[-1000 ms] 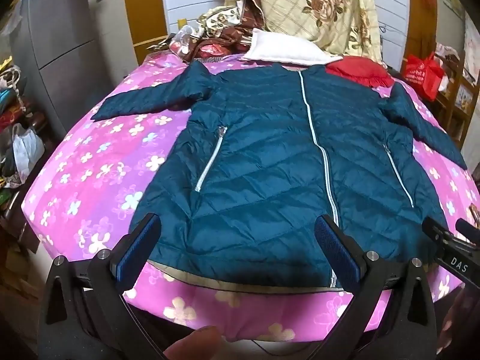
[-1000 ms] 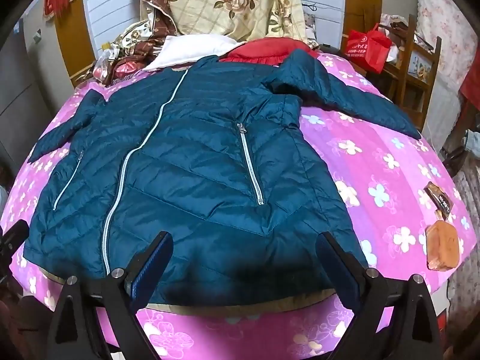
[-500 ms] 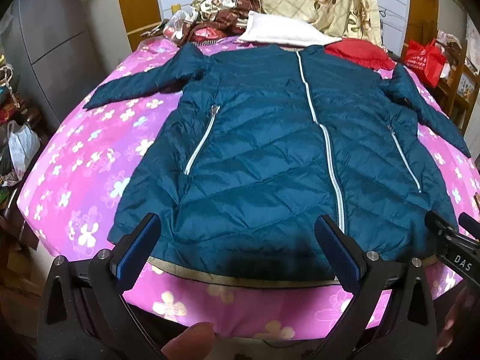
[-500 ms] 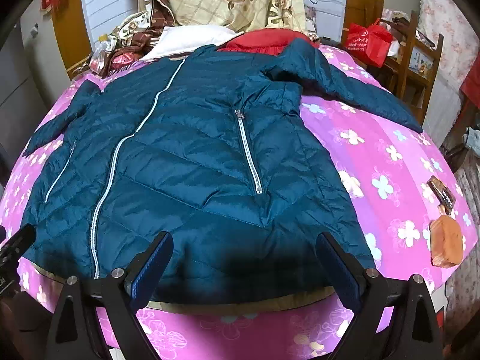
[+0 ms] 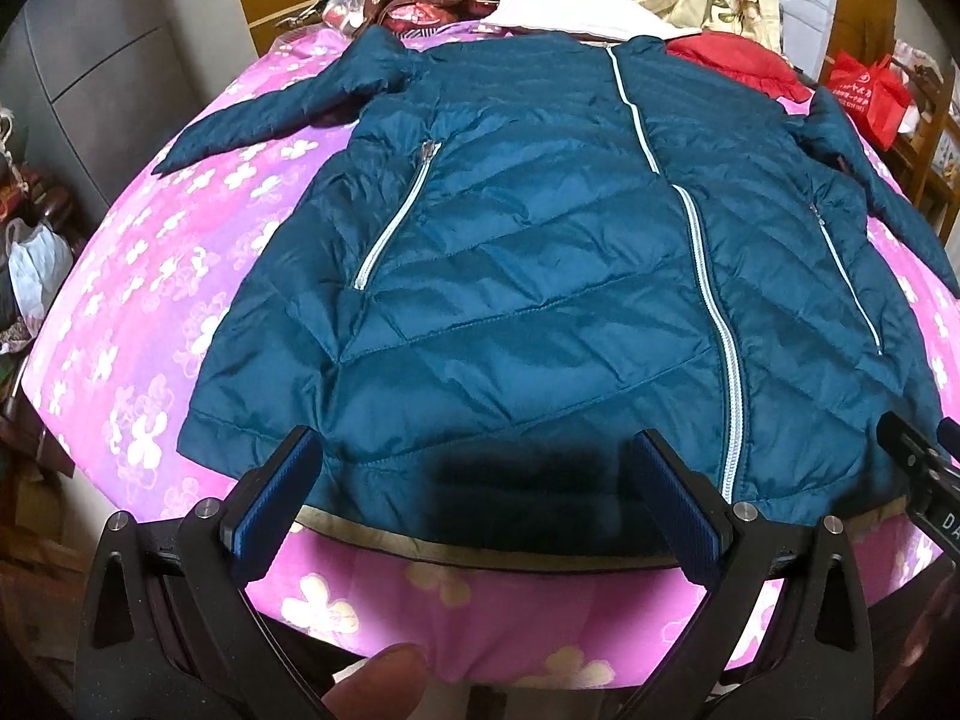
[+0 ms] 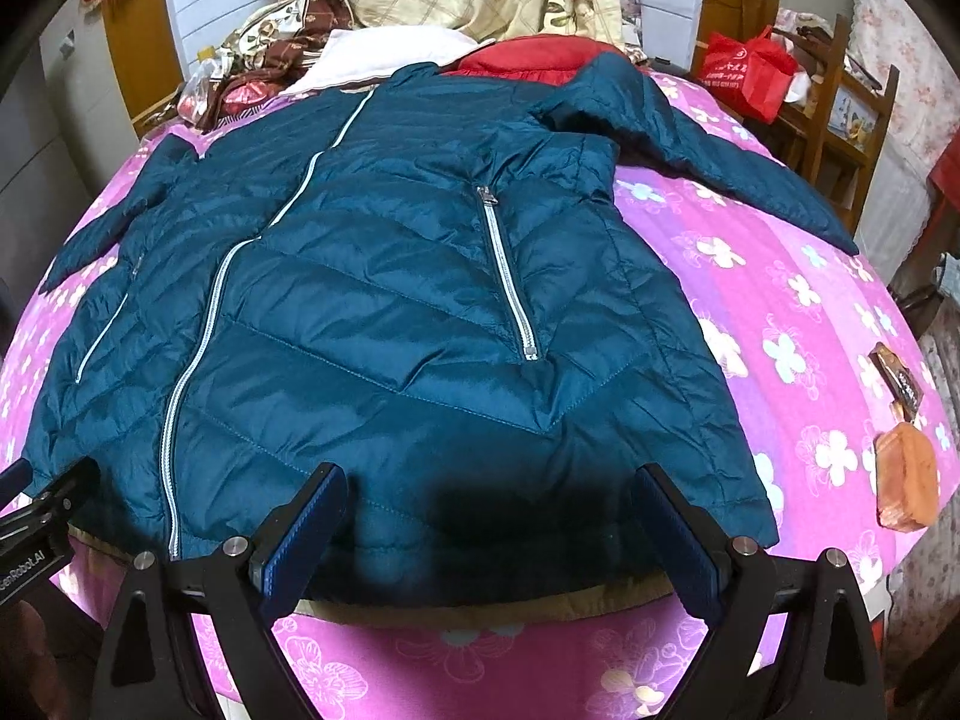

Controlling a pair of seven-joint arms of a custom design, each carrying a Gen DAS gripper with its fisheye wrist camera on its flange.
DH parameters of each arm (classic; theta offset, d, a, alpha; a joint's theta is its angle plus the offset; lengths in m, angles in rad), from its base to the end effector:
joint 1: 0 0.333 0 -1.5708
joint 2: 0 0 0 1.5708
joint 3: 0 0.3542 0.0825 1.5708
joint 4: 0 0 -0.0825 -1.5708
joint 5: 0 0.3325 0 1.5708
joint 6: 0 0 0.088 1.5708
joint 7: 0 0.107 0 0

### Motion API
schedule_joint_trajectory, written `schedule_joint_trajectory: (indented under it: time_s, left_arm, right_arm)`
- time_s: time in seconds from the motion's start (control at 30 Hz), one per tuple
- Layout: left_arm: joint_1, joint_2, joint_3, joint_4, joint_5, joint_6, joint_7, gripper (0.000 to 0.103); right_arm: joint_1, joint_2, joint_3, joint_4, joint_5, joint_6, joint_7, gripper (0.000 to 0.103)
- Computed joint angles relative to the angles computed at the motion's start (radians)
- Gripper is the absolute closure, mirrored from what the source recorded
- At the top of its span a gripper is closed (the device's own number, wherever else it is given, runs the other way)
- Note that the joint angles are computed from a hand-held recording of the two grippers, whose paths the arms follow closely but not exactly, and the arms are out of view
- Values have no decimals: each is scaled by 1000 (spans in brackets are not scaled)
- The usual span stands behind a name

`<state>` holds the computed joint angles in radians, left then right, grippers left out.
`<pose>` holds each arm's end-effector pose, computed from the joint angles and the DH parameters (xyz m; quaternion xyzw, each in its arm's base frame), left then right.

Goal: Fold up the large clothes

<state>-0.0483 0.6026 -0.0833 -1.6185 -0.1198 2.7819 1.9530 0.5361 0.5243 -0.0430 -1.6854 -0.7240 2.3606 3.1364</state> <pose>0.7105 -0.0750 0.3992 -0.5359 0.7958 -0.2139 0.1836 0.5918 0.3138 0.3767 -0.4572 0.8422 -0.2526 0.1339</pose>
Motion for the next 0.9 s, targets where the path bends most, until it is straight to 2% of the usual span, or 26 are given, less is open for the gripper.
schedule_joint_trajectory:
  time_s: [0.17, 0.27, 0.33, 0.47, 0.53, 0.67, 0.7, 0.73, 0.77, 0.87, 0.9]
  left_arm:
    - [6, -5, -5, -2, -5, -15, -1, 1]
    - [25, -31, -26, -35, -29, 1, 14, 1]
    - [39, -45, -39, -43, -53, -19, 19, 1]
    - [86, -120, -90, -157, -132, -18, 81, 1]
    - [82, -159, -94, -228, -145, 37, 122, 1]
    - [-27, -223, 7, -356, -48, 256, 79, 1]
    - [-12, -234, -11, -380, -37, 296, 81, 1]
    - [30, -244, -65, -399, -73, 323, 129, 1]
    - [94, -251, -141, -413, -106, 337, 178, 1]
    - [206, -256, -276, -423, -182, 327, 293, 1]
    - [225, -255, -297, -419, -202, 309, 321, 1]
  right_arm:
    - [-2, -1, 0, -4, 7, 1, 3, 8]
    - [1, -11, -6, -14, 0, -4, 19, 8]
    - [3, -21, -10, -25, -12, -11, 35, 8]
    - [-2, -44, -10, -53, -32, -17, 72, 8]
    - [-8, -54, -8, -69, -40, -11, 90, 8]
    - [-16, -65, 0, -79, -48, -15, 105, 8]
    - [-15, -68, 0, -83, -54, -15, 111, 8]
    - [-15, -71, 1, -86, -60, -16, 117, 8]
    - [-14, -73, 1, -88, -66, -19, 121, 8]
    - [-12, -80, 5, -90, -78, -33, 131, 8]
    - [-12, -83, 6, -92, -82, -36, 136, 8]
